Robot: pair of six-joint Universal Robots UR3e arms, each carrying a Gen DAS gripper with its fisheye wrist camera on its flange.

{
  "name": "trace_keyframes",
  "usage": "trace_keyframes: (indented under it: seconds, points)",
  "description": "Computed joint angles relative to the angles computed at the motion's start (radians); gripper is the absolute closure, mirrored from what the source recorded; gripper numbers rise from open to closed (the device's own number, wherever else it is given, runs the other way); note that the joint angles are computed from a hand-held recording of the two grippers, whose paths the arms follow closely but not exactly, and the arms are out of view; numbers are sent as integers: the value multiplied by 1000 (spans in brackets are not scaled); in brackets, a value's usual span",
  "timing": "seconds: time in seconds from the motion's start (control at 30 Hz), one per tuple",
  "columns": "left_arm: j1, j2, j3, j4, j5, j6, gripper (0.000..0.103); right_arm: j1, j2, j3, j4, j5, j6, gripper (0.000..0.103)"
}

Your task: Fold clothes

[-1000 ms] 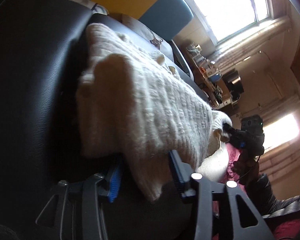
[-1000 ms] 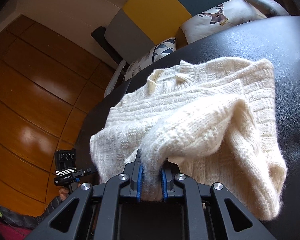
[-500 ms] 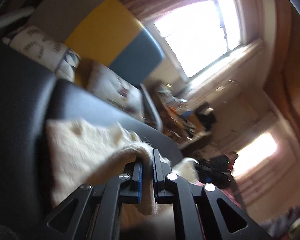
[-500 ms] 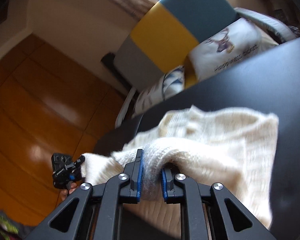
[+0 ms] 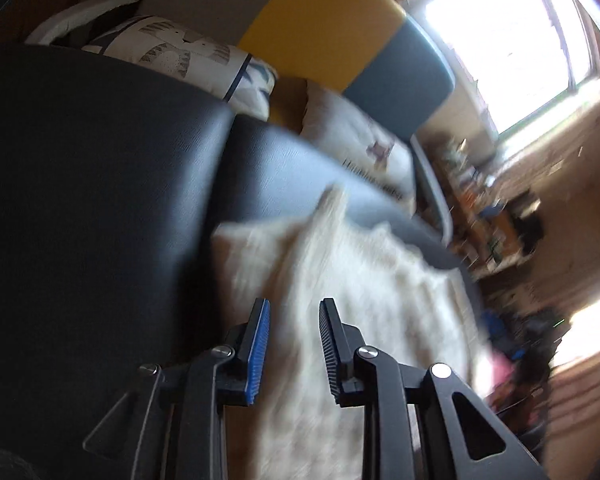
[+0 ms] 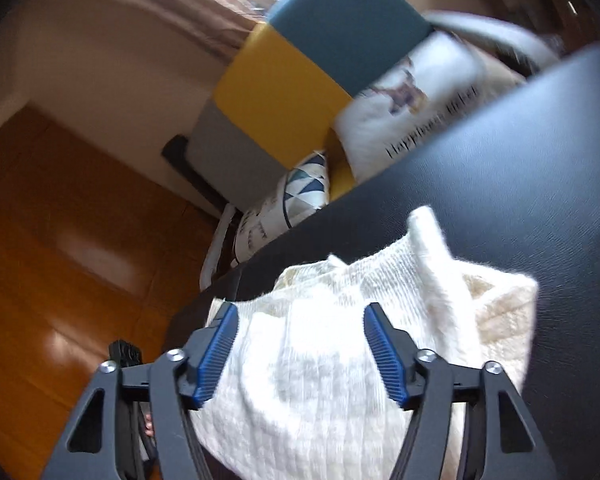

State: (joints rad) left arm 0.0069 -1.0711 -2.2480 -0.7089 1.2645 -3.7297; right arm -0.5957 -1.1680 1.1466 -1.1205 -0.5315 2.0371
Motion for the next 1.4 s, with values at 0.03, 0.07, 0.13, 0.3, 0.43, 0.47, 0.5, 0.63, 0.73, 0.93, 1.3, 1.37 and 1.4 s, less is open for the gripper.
trace_keyframes:
  seconds: [0.03,0.07,0.13,0.3,0.43,0.47,0.5,0.63,0.73,0.93,1.3,1.37,1.4]
  points:
    - [-26,1,-9,0,14,-2,79,-18,-24,4,66,-18,-78,29]
    - [-50,1,-20,8,22,-8,79,-37,-46,5,132,-38,-154,25]
    - [-98,-10,-42,31,39,-25,78,-42,-100,71,95,-119,-191,18]
    - [-232,-48,-33,26,118,-60,81,-31,-188,331,-175,-367,-63,16]
    - [-300,20,-73,-14,138,-108,82,-174,-284,466,-69,-352,-247,16]
    - [-326,48,-85,-31,150,-130,82,-209,-300,478,-25,-368,-281,16]
    - [-356,75,-95,-47,164,-155,82,-238,-317,486,10,-390,-322,16]
    - [-585,39,39,-160,402,-303,81,-322,-392,507,100,-455,-430,17]
    - [-725,-26,161,-172,559,-311,79,-339,-469,497,152,-436,-493,17]
    - [-720,-289,424,-110,549,-6,71,-259,-588,494,155,-295,-521,8]
    - [-513,-653,702,-103,266,235,68,183,-510,678,-777,-388,78,8]
    - [-509,-709,740,-107,248,242,66,237,-458,651,-828,-416,127,8]
    - [-508,-727,750,-115,240,248,66,269,-427,633,-845,-444,152,8]
